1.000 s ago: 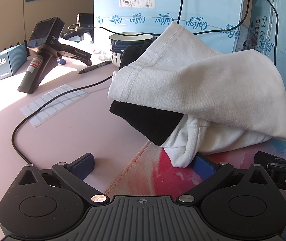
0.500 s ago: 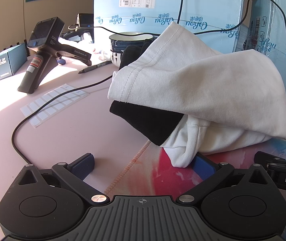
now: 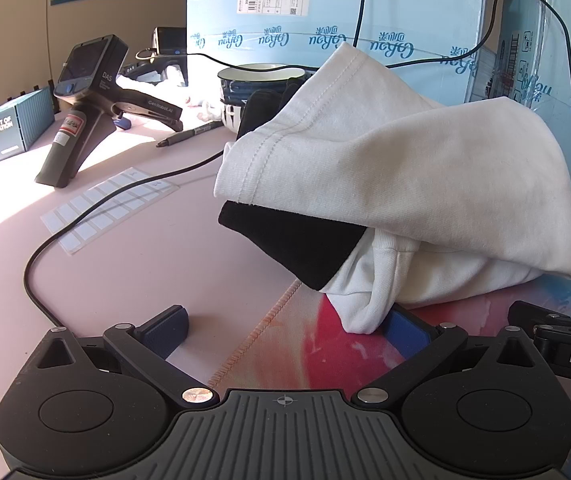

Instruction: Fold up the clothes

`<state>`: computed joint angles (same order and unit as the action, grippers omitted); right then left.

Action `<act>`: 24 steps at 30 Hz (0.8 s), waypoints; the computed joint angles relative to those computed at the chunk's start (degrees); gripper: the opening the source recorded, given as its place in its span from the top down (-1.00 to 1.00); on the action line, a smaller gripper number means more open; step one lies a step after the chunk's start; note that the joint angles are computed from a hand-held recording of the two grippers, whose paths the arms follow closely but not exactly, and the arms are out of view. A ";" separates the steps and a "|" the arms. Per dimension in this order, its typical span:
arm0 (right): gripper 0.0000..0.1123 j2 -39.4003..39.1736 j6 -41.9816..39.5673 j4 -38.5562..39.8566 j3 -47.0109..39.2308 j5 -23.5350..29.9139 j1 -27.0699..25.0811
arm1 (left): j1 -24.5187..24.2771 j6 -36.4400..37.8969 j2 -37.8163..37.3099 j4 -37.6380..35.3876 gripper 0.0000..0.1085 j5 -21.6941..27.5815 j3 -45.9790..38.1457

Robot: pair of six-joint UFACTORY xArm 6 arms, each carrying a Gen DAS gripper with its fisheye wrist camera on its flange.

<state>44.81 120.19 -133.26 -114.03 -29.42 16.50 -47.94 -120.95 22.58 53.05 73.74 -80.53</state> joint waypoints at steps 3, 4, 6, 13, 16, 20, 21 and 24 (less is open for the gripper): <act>-0.83 0.05 0.06 -0.04 -0.07 -0.01 0.01 | -0.01 0.00 0.00 0.03 -0.90 0.01 0.01; -0.83 0.08 0.08 -0.05 -0.10 0.00 0.02 | -0.02 0.01 0.06 0.02 -0.90 0.05 -0.07; -0.83 0.10 0.15 -0.12 -0.16 0.00 0.04 | -0.05 0.04 0.18 -0.01 -0.90 0.14 -0.24; -0.83 0.23 0.27 -0.22 -0.35 -0.02 0.06 | 0.07 0.20 0.16 0.04 -0.90 0.06 -0.18; -0.83 0.25 0.34 -0.28 -0.41 -0.04 0.08 | 0.09 0.16 0.11 0.07 -0.90 0.00 -0.09; -0.83 0.27 0.51 -0.42 -0.53 -0.09 0.10 | 0.11 0.16 0.10 0.12 -0.90 -0.02 -0.06; -0.83 0.27 0.51 -0.42 -0.53 -0.09 0.10 | 0.12 0.17 0.10 0.13 -0.90 -0.03 -0.06; -0.83 0.30 0.61 -0.50 -0.61 -0.11 0.11 | 0.17 0.17 0.06 0.17 -0.90 -0.11 0.03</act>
